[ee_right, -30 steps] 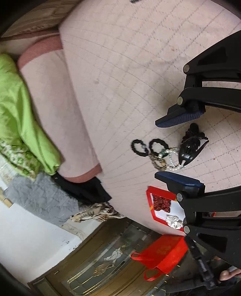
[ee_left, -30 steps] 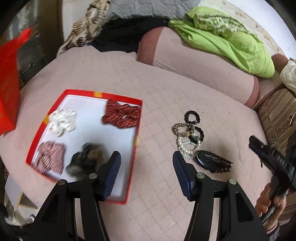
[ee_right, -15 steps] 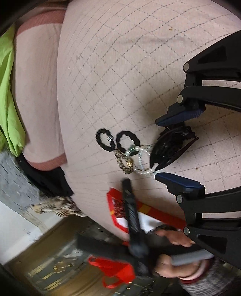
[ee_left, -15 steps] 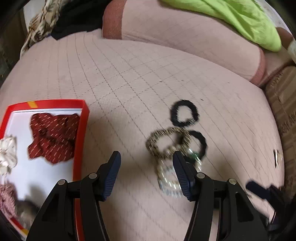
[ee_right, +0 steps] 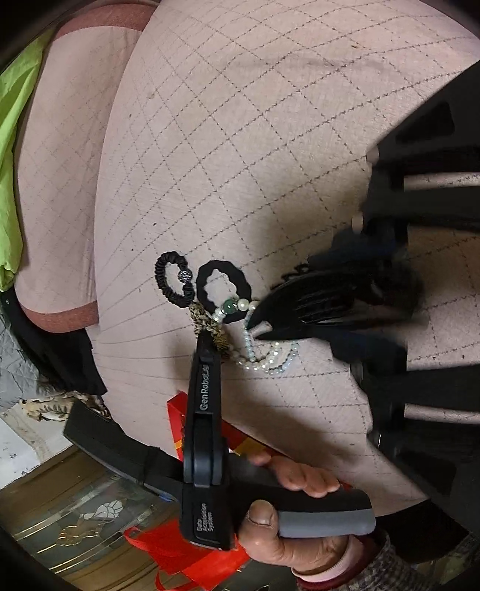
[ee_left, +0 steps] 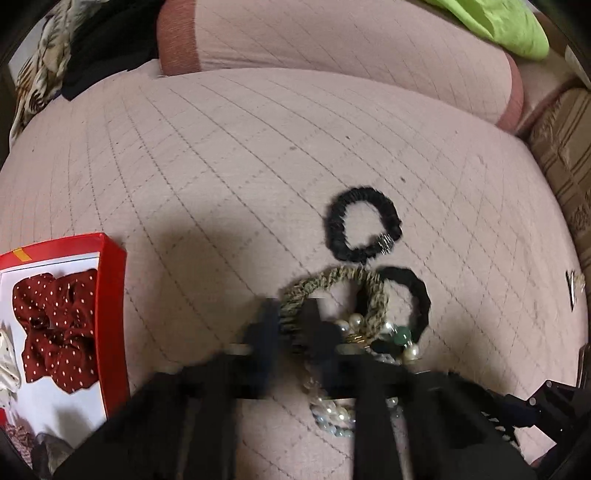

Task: Organize jewelry
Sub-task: 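Grasp gold leopard-print bracelet with left gripper while right gripper holds claw clip, then carry the bracelet and claw clip into the box and open both grippers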

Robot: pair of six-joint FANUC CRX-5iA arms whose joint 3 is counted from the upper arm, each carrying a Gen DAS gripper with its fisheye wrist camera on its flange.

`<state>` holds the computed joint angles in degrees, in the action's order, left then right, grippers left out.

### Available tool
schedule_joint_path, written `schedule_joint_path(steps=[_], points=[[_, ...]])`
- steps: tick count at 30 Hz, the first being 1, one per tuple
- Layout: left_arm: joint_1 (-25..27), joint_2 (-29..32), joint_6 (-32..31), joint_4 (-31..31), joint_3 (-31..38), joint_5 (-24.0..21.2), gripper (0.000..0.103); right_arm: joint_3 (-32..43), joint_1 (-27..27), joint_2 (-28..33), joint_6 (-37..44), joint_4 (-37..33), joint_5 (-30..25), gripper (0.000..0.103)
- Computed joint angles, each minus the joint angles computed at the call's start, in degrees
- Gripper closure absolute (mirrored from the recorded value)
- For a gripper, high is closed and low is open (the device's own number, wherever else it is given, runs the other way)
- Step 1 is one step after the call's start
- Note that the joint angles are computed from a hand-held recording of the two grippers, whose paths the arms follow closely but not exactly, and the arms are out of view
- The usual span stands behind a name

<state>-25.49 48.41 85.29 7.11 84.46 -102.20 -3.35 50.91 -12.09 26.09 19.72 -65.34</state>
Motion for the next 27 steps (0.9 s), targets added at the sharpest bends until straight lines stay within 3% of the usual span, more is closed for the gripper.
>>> schedule_joint_path(steps=[2,7,22,27], points=[[-0.16,-4.38,0.28,-0.42,-7.55,3.45,0.096,0.14,0.18,-0.17,-0.13,0.07,0.24,0.091],[0.69,-12.79,1.29,1.41,-19.68,9.22,0.096,-0.16,2.0,-1.0,-2.42,3.03,0.28,0.097],[8.22,-28.18,0.76,9.56,-31.74,14.56,0.096,-3.31,5.75,-5.8,-12.44,8.6,5.14,0.098],[13.03,-30.6,0.13,6.38,-31.58,13.93,0.096,-2.99,7.98,-5.34,-15.32,12.03,4.46,0.098]])
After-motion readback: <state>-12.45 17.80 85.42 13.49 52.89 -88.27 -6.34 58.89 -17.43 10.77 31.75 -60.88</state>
